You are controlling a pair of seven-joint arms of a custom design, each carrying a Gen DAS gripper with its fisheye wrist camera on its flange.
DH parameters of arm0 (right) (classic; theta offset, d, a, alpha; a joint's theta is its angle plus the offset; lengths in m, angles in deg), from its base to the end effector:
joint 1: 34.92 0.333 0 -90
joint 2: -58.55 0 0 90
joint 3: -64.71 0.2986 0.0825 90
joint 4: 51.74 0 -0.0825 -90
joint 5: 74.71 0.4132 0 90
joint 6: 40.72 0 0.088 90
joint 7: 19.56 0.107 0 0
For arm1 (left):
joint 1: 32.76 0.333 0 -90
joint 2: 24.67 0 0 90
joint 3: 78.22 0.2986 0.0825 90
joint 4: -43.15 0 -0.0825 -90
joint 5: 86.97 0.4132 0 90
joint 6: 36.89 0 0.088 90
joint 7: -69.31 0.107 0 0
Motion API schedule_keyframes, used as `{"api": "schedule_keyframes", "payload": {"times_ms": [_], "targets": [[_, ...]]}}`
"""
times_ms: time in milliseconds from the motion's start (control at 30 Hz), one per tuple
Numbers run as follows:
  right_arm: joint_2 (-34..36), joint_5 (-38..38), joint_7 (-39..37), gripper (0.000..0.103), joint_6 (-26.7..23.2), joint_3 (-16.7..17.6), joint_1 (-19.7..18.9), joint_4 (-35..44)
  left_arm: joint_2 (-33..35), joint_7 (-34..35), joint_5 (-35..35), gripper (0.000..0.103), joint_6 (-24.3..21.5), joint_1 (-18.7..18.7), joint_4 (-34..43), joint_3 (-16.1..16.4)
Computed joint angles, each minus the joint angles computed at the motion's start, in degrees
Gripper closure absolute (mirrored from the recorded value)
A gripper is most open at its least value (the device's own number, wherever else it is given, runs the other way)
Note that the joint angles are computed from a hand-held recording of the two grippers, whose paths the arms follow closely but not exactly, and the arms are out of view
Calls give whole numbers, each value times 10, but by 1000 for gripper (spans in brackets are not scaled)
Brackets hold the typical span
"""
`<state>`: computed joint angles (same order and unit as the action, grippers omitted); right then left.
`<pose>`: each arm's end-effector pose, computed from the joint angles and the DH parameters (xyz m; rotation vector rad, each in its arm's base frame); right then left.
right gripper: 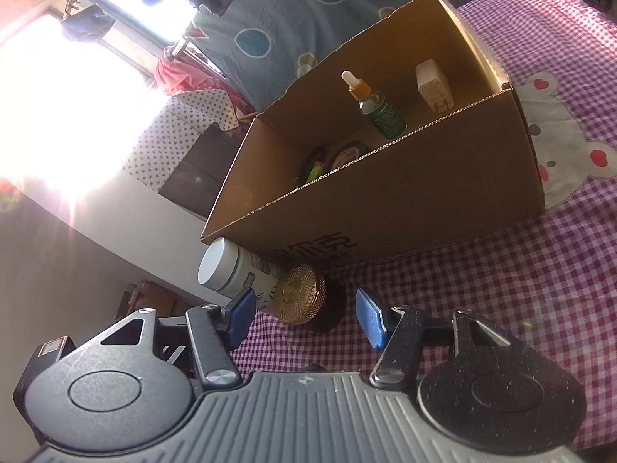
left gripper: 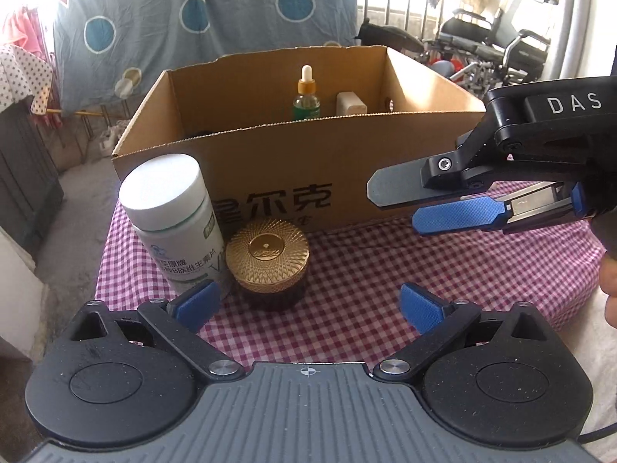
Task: Organize rigid objects
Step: 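Move the right gripper to the gold-lidded round jar, then grasp the gold-lidded jar by its lid with the right gripper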
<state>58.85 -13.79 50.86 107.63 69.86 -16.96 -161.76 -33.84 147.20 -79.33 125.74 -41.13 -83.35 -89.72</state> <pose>0.5878 0.2329 0.5259 -1.5109 1.5204 0.2287 0.5390 -0.2066 0.5093 -1.5450 2.0035 -0.8390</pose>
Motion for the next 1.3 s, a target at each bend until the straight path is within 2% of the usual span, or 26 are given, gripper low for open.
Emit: {"api": "schedule_keyframes", "payload": {"times_ms": [100,367,500,600,900,1300], "targets": [[38,1,-6,52,-15,4,-2,35,16,-3,3,4,18,4,-1,3],[136,-69,16,54,-48,31,-16,141,51,65,-87,7,32,-9,13,16],[167,-99,22,54,-67,46,-25,176,56,53,-63,8,40,-4,14,11],[168,-105,16,54,-74,53,-33,178,53,67,-77,7,33,-6,15,12],[123,-84,-5,54,-95,45,-51,128,52,115,-107,7,19,-24,20,5],[-2,-12,-6,53,-70,-5,-51,-29,36,263,-229,7,3,-79,16,-5]]}}
